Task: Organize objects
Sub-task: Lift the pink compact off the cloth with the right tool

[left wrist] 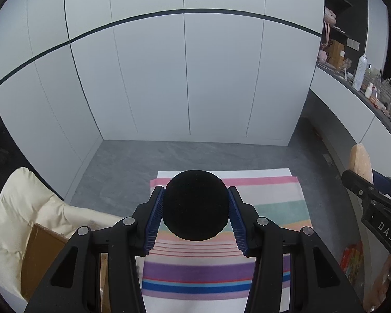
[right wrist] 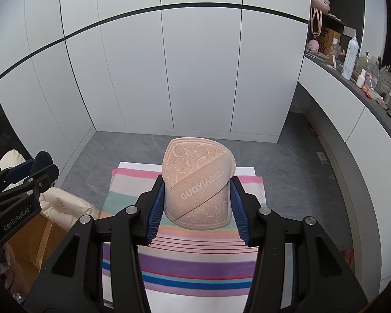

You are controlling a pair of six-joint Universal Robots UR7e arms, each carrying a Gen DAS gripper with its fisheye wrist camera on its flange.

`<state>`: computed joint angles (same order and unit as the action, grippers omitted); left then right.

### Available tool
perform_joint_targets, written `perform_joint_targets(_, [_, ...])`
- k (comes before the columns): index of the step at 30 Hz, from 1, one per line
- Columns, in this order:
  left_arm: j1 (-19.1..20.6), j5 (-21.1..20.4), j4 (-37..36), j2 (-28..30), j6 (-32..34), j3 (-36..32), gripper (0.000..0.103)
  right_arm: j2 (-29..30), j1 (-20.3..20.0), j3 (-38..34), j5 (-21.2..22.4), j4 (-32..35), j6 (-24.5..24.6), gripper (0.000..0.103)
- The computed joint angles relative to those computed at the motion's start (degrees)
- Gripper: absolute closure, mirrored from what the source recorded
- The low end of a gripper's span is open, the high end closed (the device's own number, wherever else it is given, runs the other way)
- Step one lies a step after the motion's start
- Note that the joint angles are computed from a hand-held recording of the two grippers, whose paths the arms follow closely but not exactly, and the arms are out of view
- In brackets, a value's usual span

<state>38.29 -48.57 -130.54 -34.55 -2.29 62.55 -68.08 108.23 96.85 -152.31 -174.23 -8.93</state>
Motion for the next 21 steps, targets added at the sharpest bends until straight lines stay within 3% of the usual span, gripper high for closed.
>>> perform_joint_targets(8, [-0.98, 0.11, 0.42, -3.44, -1.46, 5.09, 0.054, -1.97, 1.06, 2.83, -0.63, 0.76, 1.78, 0.053])
perform_joint_targets(21, [-3.39, 0.99, -0.87, -13.62, -1.90, 20.38, 0.054, -7.69, 4.19, 12.67, -3.21, 4.77, 9.99, 0.053])
